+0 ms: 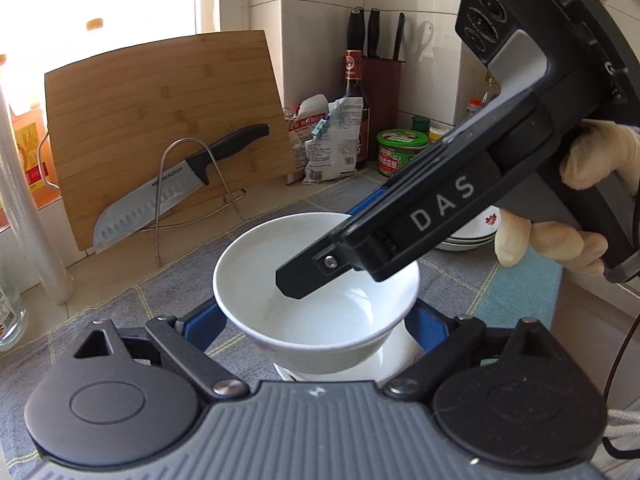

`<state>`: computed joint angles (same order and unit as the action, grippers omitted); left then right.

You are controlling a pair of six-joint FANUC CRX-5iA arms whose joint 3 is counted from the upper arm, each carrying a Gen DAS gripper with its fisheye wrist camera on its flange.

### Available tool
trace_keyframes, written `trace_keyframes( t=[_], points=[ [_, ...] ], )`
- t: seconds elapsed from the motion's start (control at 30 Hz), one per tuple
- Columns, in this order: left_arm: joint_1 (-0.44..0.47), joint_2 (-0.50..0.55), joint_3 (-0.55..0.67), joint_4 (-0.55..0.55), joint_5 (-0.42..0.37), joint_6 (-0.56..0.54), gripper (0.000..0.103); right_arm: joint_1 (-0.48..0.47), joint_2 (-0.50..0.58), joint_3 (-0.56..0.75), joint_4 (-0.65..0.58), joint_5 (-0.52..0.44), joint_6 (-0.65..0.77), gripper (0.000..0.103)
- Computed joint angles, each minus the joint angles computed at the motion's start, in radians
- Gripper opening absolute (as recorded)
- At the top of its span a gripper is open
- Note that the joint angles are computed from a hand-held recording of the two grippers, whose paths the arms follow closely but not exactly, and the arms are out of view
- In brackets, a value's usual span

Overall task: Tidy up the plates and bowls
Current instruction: 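Carry the white bowl with the right gripper over the two stacked bowls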

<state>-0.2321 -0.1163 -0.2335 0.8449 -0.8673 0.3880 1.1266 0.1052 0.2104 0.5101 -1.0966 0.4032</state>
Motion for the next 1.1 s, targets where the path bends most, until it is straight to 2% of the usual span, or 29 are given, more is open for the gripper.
trace_keyframes(
  t=[0.37,1.1],
  points=[
    [-0.032,0.031,0.021,-0.039,-0.016,0.026,0.095,0.005,-0.041,-0.072,0.005,0.003,-0.066,0.073],
    [-0.038,0.065,0.069,-0.114,-0.044,0.099,0.095,-0.015,-0.032,-0.077,-0.043,0.015,-0.032,0.073]
  ],
)
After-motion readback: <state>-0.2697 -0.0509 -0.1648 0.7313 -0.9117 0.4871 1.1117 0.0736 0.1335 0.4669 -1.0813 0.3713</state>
